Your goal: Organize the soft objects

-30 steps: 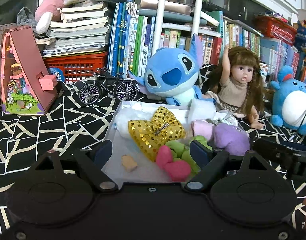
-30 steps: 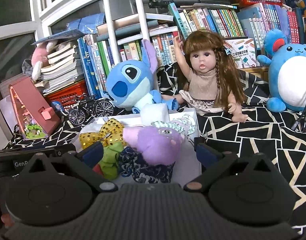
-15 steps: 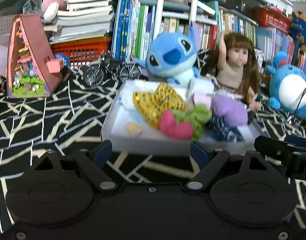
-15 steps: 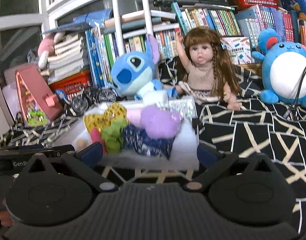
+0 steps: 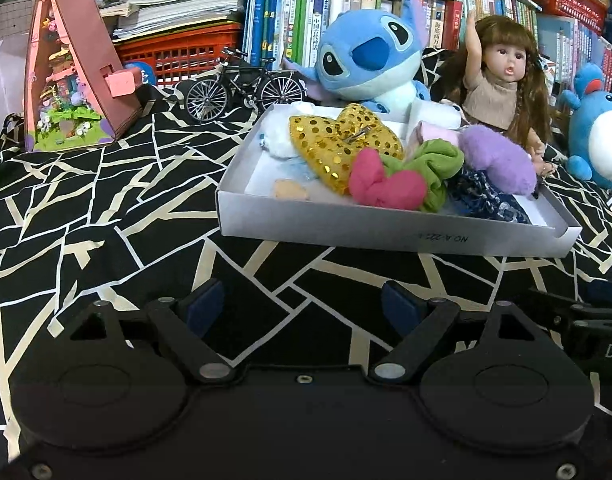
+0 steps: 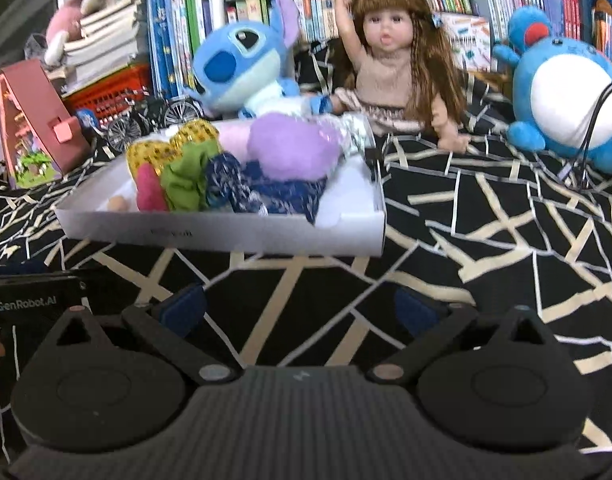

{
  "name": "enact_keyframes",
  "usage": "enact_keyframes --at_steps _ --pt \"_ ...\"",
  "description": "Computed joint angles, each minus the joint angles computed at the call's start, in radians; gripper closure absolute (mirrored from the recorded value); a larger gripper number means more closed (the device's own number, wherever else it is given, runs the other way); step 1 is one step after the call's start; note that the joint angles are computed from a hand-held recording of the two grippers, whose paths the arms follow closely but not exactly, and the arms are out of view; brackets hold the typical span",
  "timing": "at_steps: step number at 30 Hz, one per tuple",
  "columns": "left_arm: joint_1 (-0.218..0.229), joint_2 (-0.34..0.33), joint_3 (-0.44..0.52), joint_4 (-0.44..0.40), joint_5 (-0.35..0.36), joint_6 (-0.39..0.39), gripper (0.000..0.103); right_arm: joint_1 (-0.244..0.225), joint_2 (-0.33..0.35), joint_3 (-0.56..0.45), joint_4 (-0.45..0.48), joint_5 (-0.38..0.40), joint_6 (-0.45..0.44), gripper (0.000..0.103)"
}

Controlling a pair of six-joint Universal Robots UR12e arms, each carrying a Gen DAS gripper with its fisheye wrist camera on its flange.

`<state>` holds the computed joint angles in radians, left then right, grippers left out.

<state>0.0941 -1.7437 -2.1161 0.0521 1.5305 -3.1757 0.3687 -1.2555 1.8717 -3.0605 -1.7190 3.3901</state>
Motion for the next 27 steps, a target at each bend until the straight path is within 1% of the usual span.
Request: enact_keyframes --at_steps 5,10,15,20,27 --pt "-0.001 -0.001 0.003 -0.012 0.007 -0.007 0.009 0.001 0.002 -0.010 0.038 -0.003 0.001 0.000" --pt "0.006 0.000 0.004 -0.018 -0.011 -0.018 0.000 0.009 0.004 -0.016 0.057 -0.024 -0.016 0.000" --pt "0.004 -0.001 0.005 -0.025 -0.003 -0.010 0.000 0.011 0.005 -0.019 0.065 -0.029 -0.022 0.000" --pt "-0.019 -0.007 0.019 -0.049 0.051 0.020 0.000 0.013 0.006 -0.022 0.071 -0.034 -0.028 0.000" --pt "-0.021 -0.009 0.021 -0.048 0.050 0.014 0.000 0.013 0.006 -0.022 0.070 -0.034 -0.027 0.000"
